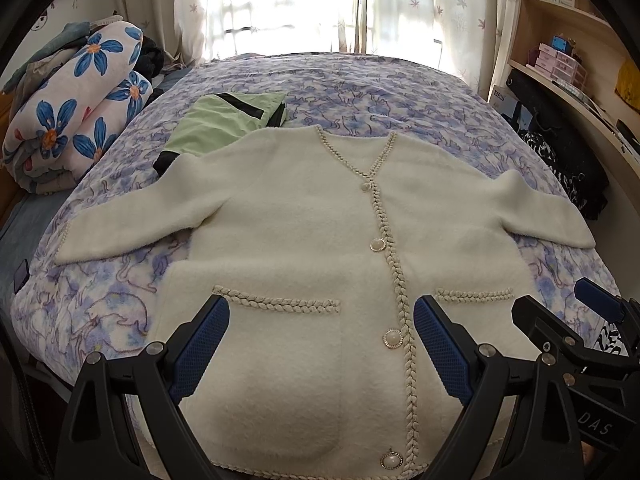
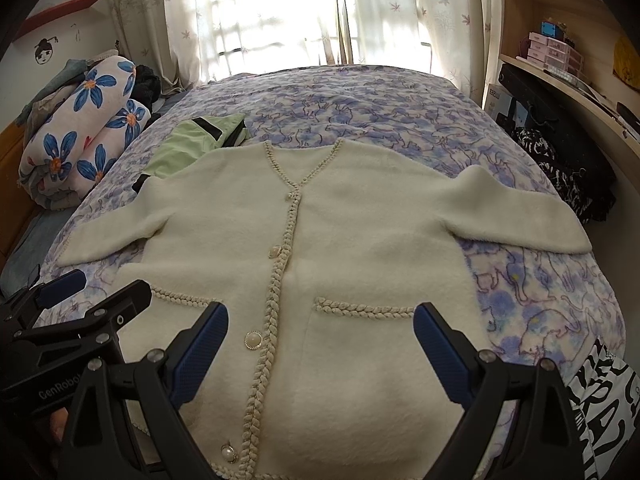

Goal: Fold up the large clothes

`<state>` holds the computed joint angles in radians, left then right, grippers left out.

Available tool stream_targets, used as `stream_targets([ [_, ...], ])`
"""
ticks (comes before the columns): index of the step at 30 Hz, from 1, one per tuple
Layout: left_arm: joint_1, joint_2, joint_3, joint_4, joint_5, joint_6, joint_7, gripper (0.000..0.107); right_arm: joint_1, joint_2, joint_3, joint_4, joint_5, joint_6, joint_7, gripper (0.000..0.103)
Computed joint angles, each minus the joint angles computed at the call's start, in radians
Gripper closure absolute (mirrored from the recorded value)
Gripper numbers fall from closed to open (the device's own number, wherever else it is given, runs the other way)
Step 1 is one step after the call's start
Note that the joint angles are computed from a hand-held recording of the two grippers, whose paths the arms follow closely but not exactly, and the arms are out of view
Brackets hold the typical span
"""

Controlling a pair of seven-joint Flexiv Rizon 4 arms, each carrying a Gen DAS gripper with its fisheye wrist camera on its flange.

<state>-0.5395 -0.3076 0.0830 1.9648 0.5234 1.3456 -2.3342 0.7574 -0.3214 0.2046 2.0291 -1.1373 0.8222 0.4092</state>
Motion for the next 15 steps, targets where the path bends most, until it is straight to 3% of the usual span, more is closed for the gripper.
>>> stream_targets([
  [11,-0.009,0.0,0.006,-0.004,0.017,-0.006,-0.014,0.014,-0.003,0.002,0.0,0.003,-0.005,0.003,0.001,0.008],
  [15,-0.013,-0.002,-0.008,-0.03,0.011,-0.047,-0.013,0.014,-0.003,0.003,-0.001,0.007,-0.015,0.003,0.01,0.008],
])
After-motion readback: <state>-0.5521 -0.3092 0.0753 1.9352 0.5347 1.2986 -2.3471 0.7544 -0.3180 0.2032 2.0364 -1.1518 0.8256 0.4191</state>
